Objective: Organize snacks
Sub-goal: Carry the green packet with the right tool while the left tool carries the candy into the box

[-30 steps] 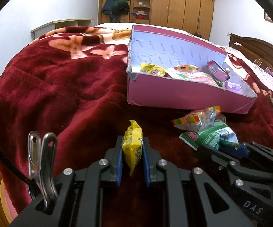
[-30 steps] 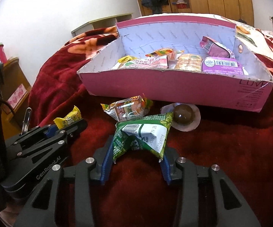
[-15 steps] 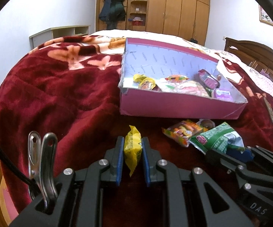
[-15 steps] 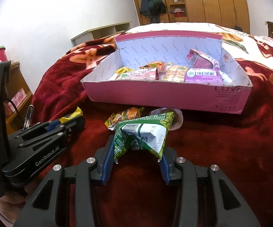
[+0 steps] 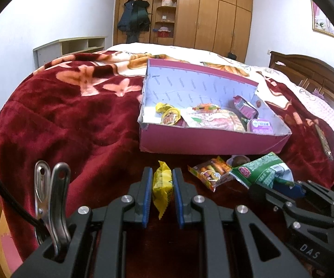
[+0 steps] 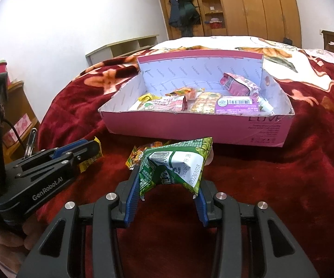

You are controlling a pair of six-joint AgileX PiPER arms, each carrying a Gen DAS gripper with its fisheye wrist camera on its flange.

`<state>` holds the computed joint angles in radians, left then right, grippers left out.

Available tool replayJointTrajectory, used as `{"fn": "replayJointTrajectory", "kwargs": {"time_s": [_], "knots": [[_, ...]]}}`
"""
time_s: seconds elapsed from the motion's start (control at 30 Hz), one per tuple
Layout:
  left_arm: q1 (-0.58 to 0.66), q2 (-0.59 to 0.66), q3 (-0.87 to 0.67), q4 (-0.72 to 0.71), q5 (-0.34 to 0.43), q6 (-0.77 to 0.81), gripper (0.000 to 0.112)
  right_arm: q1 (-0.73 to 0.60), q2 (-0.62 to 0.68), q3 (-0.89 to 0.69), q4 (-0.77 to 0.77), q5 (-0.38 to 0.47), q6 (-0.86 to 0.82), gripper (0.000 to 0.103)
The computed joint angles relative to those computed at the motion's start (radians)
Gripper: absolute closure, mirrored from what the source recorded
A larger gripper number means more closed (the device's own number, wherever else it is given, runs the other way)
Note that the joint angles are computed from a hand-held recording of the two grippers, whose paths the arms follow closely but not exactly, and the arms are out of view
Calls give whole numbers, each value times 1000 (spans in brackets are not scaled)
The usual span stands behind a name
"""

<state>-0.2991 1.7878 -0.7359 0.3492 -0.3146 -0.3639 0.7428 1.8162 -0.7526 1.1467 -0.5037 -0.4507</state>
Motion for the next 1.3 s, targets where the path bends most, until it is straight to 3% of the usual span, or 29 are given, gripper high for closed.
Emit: {"fn": "replayJointTrajectory", "kwargs": {"time_s": [0.63, 0.8, 0.97, 1.13, 1.3], "knots": [[-73, -32, -112, -151, 69, 168, 95, -27, -84, 17, 41, -37, -111, 60], [-83, 1, -198, -93, 116, 111, 95, -57, -93, -1, 50, -31, -157, 60], [-100, 50, -282, -173, 131, 195, 95, -94, -89, -29, 54, -15, -198, 60], [-111, 126, -401, -126, 188, 152, 95, -135, -76, -64, 40, -5, -227, 60], [-125, 199, -510, -288, 236, 309, 95, -181, -60, -91, 16, 16, -221, 60]]}}
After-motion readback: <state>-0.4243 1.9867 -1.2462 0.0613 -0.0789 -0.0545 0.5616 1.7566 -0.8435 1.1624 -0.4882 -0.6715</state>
